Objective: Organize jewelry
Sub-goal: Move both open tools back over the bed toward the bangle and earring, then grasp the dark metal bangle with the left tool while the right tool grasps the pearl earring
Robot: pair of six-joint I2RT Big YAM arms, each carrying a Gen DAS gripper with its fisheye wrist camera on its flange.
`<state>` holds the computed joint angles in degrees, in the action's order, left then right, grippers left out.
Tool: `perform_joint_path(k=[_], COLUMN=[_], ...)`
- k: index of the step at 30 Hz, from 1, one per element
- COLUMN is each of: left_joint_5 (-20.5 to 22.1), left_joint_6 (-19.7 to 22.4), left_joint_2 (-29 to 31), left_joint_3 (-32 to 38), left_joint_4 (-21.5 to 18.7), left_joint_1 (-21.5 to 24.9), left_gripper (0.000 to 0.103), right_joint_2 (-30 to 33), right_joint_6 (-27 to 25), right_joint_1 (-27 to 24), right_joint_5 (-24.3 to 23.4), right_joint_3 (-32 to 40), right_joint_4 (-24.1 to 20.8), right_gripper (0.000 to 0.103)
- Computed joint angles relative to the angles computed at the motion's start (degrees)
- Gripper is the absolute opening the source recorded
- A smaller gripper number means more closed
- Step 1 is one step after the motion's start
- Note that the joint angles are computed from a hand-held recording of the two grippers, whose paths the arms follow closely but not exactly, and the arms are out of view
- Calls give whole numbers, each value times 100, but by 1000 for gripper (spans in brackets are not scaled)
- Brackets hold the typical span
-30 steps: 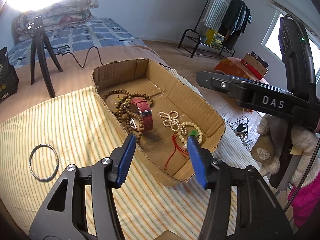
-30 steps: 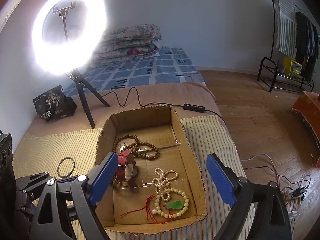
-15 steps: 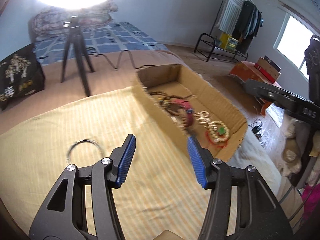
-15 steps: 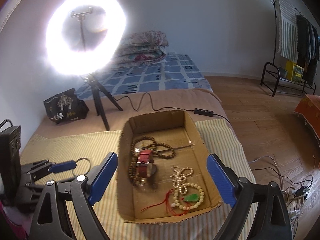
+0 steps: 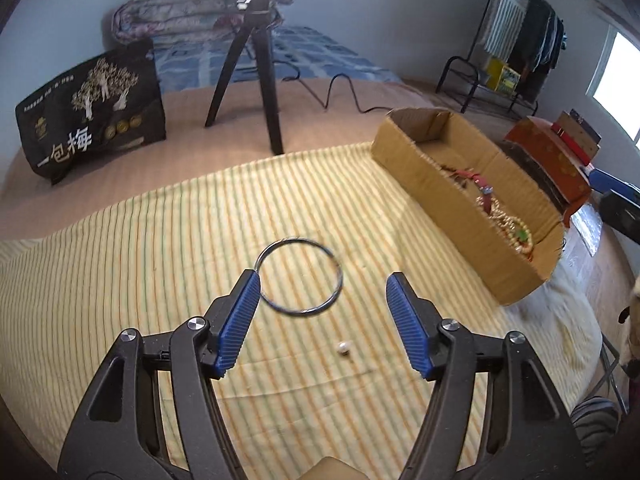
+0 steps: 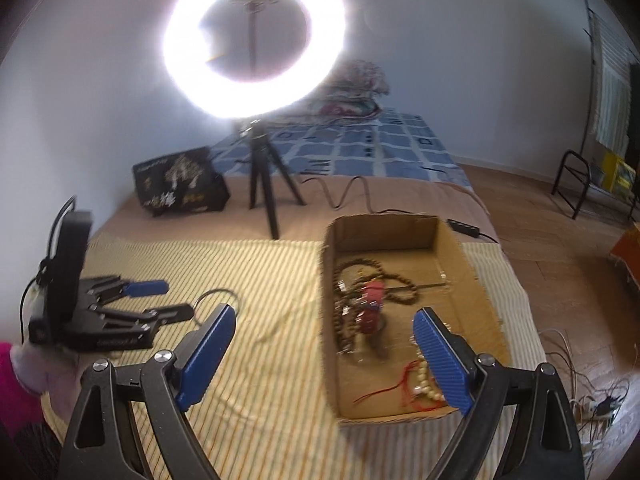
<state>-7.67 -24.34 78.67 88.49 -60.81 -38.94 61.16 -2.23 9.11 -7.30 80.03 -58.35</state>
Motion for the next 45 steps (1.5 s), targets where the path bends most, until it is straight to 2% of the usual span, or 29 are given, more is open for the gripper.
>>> perform_joint_path(k=[4,9,13,17,22,37,45], left_joint_5=[102,225,255,216,156,-504,-455], left_joint_6=[-13,-25,-1,-18,-97,73,154], left_joint_2=[28,137,293,434,585,804,756], left_joint_3=[-64,-69,-6,27,57,99,44], left_joint_4=[-25,12,-15,-35,-23,-1,12], left_joint_1=[72,117,143,167,183,52,99], left_gripper=[68,74,75,75,75,75,75], right_joint_2=[-70,-79,-52,-8,35,145,177], right_joint_6=[7,-43,-23,-61,-171,-200,-247], right_joint_1=[335,686,835,951,1032,1058,1181], right_joint_5=[60,139,59,113,201,236,323], right_joint_3=[-208,-458,-616,-714,-754,-745,-719], right_joint_4=[-28,-76,-128,-145,-126,-107,-62], right_gripper=[91,85,78,77,75,72,71])
